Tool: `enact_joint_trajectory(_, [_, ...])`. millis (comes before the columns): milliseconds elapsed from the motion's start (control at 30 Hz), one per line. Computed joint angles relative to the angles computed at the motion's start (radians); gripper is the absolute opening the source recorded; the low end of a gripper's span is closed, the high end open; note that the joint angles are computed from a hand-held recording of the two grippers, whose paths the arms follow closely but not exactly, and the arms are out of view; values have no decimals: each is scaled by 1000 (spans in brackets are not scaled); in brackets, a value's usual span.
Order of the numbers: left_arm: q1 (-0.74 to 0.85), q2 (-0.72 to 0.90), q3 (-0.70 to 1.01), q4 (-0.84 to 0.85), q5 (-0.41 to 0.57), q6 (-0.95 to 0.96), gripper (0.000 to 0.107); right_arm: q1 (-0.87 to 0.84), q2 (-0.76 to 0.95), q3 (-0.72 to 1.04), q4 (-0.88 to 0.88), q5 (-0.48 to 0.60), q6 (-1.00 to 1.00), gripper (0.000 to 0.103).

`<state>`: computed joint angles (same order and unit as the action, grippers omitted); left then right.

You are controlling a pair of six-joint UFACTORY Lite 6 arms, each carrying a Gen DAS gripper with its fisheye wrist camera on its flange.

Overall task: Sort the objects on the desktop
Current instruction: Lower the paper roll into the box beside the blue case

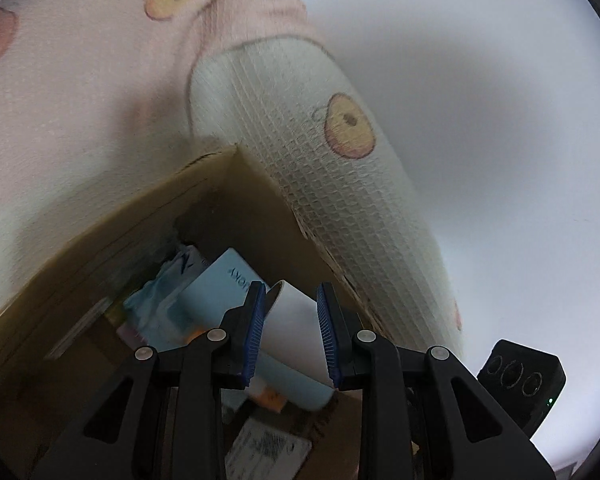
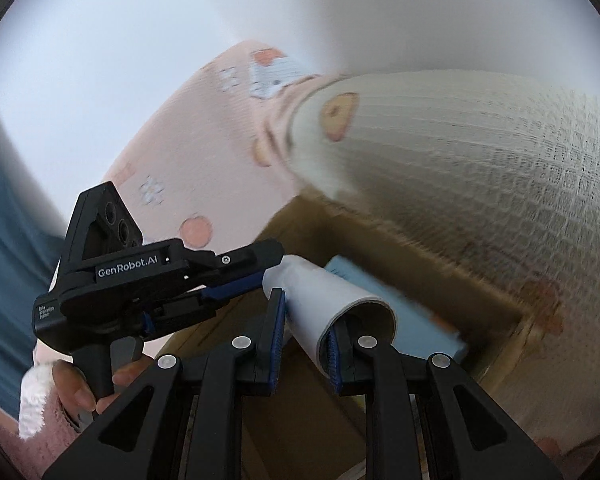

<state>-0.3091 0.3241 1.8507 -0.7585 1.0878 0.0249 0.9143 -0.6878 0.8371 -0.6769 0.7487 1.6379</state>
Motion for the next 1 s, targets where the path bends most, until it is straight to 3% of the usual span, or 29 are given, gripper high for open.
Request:
enact_joint_trajectory(167, [-12,47,5,-28,-30,-2,29,-261,-24,-53,266,-158,-301,16])
enact_joint_trajectory(267, [-30,46,-19,-8,-52,-28,29,-307,-3,-56,348,-180,-384,16])
enact_joint_trajectory(567, [-11,-127,-203,-7,-17,-30,29,-155,35,-21,118,-55,-123,17])
enact_joint_trajectory(800, [-56,-163,-294,0,-51,-47,29,-112,100,32,84,36,-79,20])
enact_joint_trajectory(1000, [-75,-184,-336,23,-75,-77,28,-90,227,162,193,175,-275,29])
